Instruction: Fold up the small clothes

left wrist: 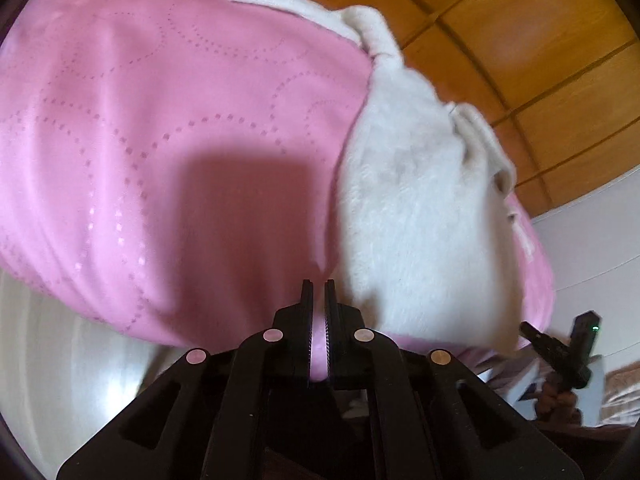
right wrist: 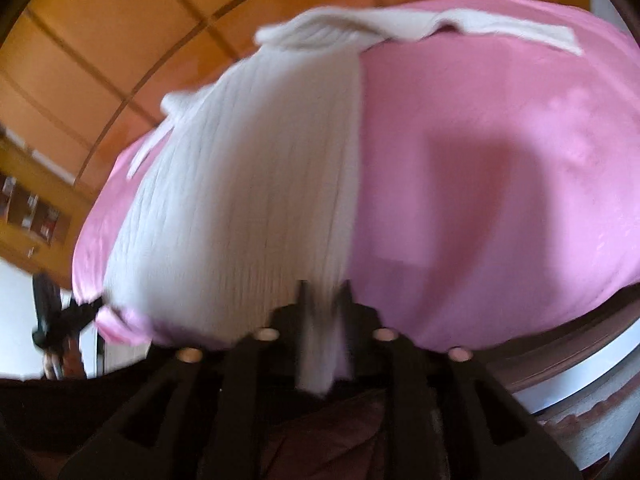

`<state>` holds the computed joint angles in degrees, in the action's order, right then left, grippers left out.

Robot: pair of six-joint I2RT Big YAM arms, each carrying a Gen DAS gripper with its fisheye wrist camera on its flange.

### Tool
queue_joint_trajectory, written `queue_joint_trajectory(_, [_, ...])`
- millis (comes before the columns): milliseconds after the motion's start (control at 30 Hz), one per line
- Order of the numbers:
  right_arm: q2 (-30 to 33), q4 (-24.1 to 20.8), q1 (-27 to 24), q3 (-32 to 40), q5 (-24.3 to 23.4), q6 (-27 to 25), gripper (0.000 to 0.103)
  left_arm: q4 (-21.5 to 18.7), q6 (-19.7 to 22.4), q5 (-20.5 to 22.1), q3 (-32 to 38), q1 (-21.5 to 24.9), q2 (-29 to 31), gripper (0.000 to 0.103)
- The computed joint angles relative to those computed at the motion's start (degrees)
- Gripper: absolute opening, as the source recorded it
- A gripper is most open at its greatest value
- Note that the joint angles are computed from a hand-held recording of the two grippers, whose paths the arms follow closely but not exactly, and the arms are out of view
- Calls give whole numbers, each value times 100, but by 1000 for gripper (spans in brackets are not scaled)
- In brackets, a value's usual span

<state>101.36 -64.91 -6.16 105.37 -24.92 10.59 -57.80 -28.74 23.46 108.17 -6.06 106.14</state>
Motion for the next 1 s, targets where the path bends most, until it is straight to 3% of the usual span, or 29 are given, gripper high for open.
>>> queue_joint_trajectory(33, [13, 174, -31, 21, 37, 106, 48, 146, -89, -22, 1, 33, -13, 17])
queue_joint_trajectory(100, [167, 265, -50, 217, 84, 223, 50, 364, -213, -97, 122, 109, 76, 47])
queue_joint_trajectory(167, [509, 217, -10, 591, 63, 454, 49, 540, -307, 84, 195, 186, 152, 51])
queue_joint_trajectory(233, [836, 68, 51, 927, 31, 510, 47, 381, -214, 118, 638, 129, 475, 51])
queue_joint_trajectory(267, [989, -15, 109, 1125, 80, 519, 41, 291, -108, 139, 771, 113, 571, 51])
queue_joint_trajectory(300, [1023, -6, 156, 1165, 165, 483, 35, 130, 55, 271, 925, 103, 679, 46])
queue_joint_trajectory(333, [1070, -35, 212, 1268, 255, 403, 10, -91, 281, 513, 1174, 63, 877, 37])
queue_joint_trajectory(367, [1111, -99, 234, 1360, 209, 339, 8, -264, 525, 631, 1135, 64, 857, 15])
queue_joint_trajectory(400, [1118, -115, 260, 1408, 281, 294, 7, -388, 713, 562, 1209, 10, 911, 10])
queue_joint_trajectory(467, [965, 7, 317, 1296, 544, 5, 5, -108, 717, 432, 890, -51, 714, 7])
queue_joint_trajectory(600, [509, 336, 160, 989, 669, -16, 5, 728, 233, 878, -104, 12, -15, 5])
queue_joint_trajectory(667, [462, 253, 149, 960, 928, -160, 5, 743, 271, 873, -375, -56, -223, 5])
queue_joint_trajectory(733, [589, -22, 149, 1003, 1229, -242, 5, 371, 454, 546, -286, -183, -128, 6])
queue_joint_trajectory(800, [775, -198, 205, 1097, 1650, 16, 9, 144, 549, 413, -160, -193, -15, 8])
queue_joint_trajectory(867, [753, -17, 235, 958, 1790, 264, 22, 246, 374, 91, -74, -148, -9, 8])
queue_joint_trajectory(900, [672, 209, 259, 843, 1832, 405, 44, 352, 260, 22, -48, -94, -1, 8])
queue_joint_trajectory(933, [606, 392, 290, 775, 1870, 519, 56, 382, 97, -61, 82, -6, 69, 14])
queue_joint_trajectory(967, [569, 538, 320, 735, 1892, 572, 56, 359, -34, -179, 200, 63, 131, 34])
queue_joint_trajectory(1000, [558, 692, 391, 775, 1857, 587, 57, 342, -194, -347, 330, 131, 211, 48])
